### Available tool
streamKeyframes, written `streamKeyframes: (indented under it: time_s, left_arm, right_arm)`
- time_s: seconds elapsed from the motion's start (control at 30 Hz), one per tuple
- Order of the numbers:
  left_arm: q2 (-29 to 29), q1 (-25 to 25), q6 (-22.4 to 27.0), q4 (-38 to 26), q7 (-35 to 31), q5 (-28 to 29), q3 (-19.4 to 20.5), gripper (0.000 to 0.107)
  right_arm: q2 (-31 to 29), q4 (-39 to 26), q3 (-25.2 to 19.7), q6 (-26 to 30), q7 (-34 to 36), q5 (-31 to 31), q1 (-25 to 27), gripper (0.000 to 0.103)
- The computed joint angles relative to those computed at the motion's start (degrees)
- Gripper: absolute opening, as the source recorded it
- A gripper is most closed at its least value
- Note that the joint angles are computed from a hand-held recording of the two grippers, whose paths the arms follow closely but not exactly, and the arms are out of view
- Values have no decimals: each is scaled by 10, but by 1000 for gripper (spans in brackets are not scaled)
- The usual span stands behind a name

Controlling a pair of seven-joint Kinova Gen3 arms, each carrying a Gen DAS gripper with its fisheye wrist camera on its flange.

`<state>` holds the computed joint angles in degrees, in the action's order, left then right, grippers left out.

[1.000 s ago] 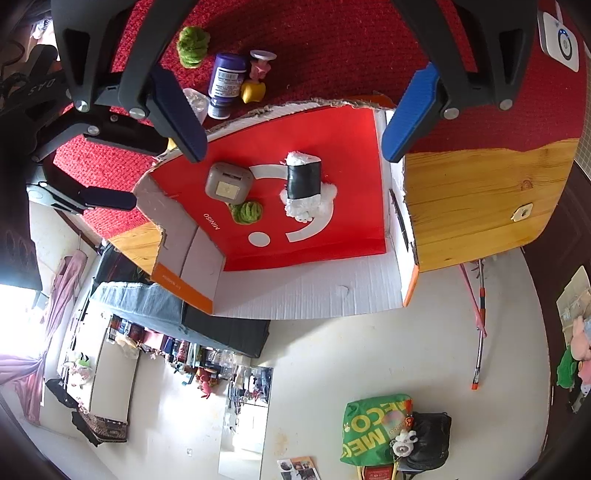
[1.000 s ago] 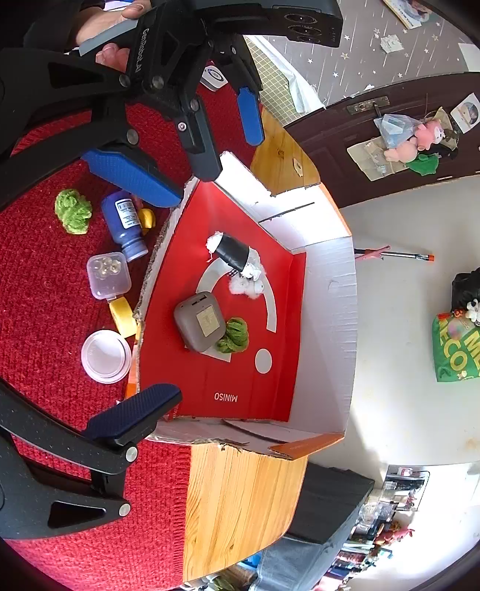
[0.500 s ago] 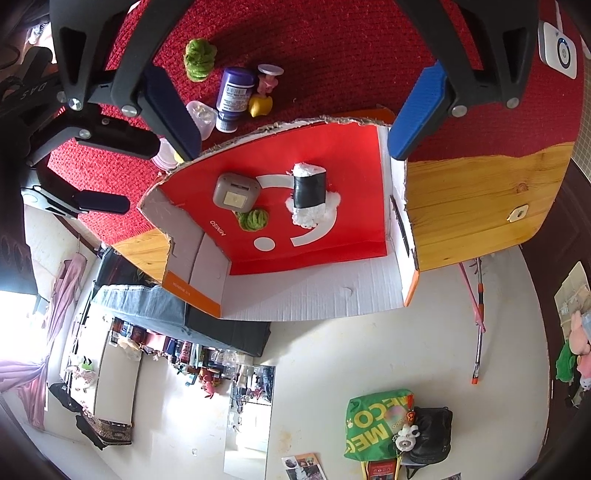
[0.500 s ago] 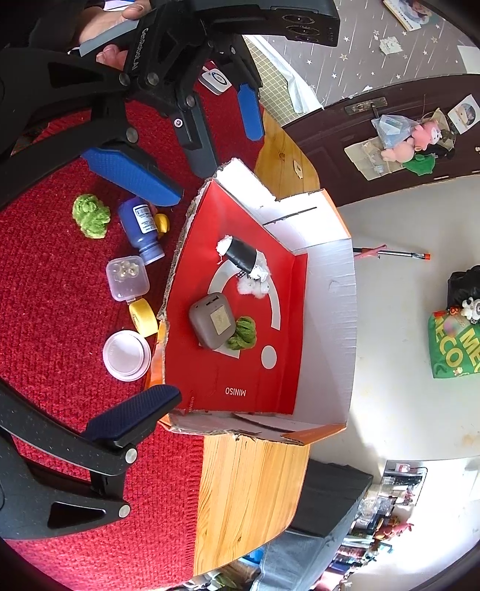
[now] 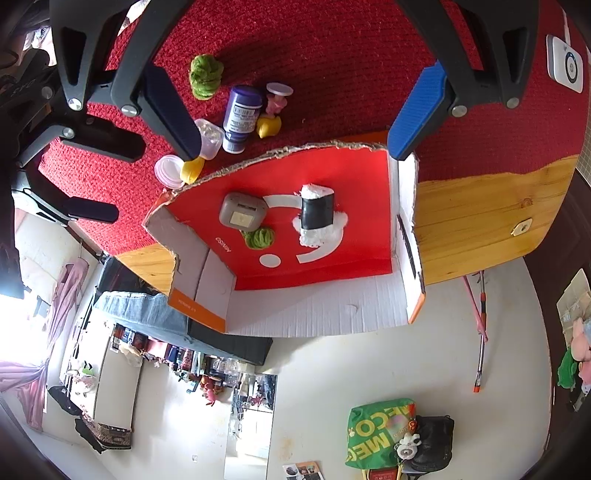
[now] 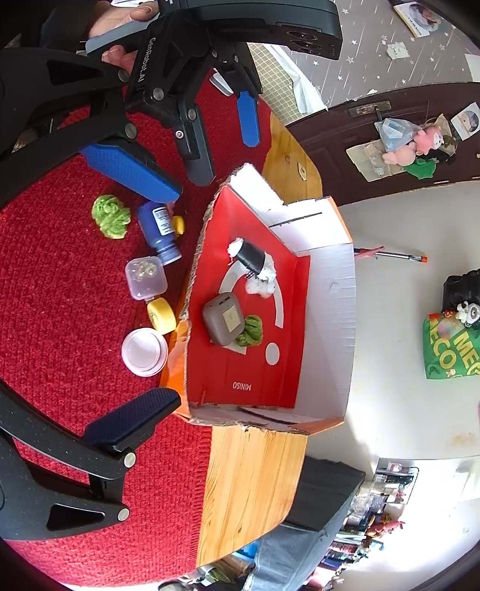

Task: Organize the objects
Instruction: 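Move both tools back toward the items lying beside the box, then close right tool on clear round lid while left tool grasps yellow-haired figurine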

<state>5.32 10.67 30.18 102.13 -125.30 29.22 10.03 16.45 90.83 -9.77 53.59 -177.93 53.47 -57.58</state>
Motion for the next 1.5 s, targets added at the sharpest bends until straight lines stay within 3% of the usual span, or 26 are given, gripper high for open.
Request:
streamKeyframes:
  time_s: [0.5,0.53,0.63,0.77,1.23,1.5]
  left_arm:
    - [5,13,-20,18,51,-65,-2,103]
    - [5,14,-23,19,54,-70,-1,103]
    - [6,19,-31,23,62,-90,0,98]
    - [10,31,-42,29,86,-129,-1,91]
    - [39,13,-11,16,79,-135,7,81]
    - [57,25,10,4,83,-149,9,68]
  right_arm:
    - [2,23,-5,17,-27,-4,-6,102]
    - [3,24,-5,18,-29,-4,-6,100]
    - [4,27,-5,19,-30,-11,-2,79]
    - [6,31,-4,6,-21,-32,10,70]
    - [28,25,14,-6,15,-86,30,62]
    - [36,21,26,-6,21,-90,32,60]
